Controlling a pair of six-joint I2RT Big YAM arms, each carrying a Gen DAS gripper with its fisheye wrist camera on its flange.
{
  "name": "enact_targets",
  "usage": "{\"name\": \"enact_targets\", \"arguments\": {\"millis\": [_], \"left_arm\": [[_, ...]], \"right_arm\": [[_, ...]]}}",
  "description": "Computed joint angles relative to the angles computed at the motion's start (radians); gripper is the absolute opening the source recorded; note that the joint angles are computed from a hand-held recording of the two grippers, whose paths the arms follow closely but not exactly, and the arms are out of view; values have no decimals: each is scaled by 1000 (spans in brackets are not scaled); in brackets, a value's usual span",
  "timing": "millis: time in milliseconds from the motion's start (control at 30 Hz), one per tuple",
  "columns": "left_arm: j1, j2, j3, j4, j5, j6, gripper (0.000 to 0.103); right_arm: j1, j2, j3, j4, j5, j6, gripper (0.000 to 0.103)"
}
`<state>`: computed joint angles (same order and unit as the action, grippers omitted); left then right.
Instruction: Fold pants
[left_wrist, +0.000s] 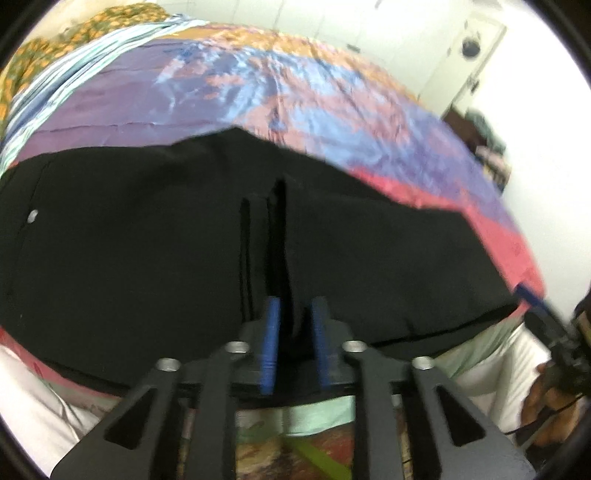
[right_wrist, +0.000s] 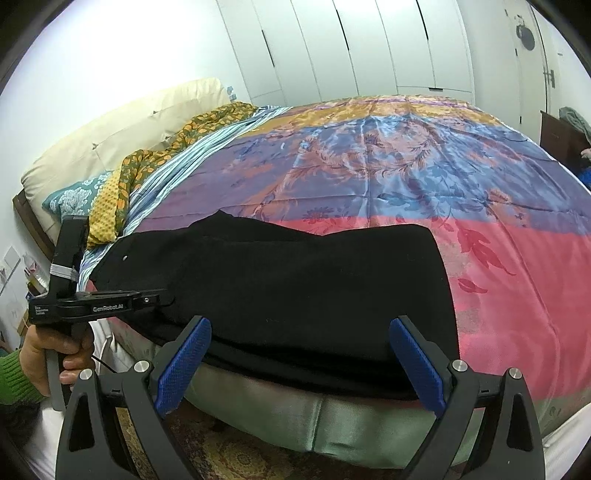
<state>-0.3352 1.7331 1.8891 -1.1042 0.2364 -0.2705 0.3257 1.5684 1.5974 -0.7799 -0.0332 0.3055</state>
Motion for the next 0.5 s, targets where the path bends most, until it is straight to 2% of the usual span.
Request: {"name": "enact_targets", "arguments": {"millis": [67, 100, 267, 300, 400, 433, 467, 500], "left_arm": [[16, -24, -30, 57, 18, -43, 55], [21, -15, -17, 50, 22, -52, 57], [23, 121, 151, -105, 86, -21, 57], [17, 161, 205, -160, 94, -2, 62], [-3, 205, 265, -216, 76, 38, 74], [-10, 219, 287, -238, 58, 49, 74], [-17, 226, 297, -248, 32, 56, 67], [-23, 226, 296, -249, 4, 62, 39]], "right_arm": [[-3, -2, -2, 4, -5, 6, 97], [-5, -1, -3, 6, -9, 10, 97], [-6, 10, 5, -5, -27, 13, 97], [-5, 9, 5, -4, -26, 12, 97], [-4, 5, 1, 2, -18, 10, 97], [-5, 5, 1, 1, -17, 12, 97], [-6, 6, 2, -2, -17, 14, 97], [-7, 9, 4, -7, -17, 16, 97]]}}
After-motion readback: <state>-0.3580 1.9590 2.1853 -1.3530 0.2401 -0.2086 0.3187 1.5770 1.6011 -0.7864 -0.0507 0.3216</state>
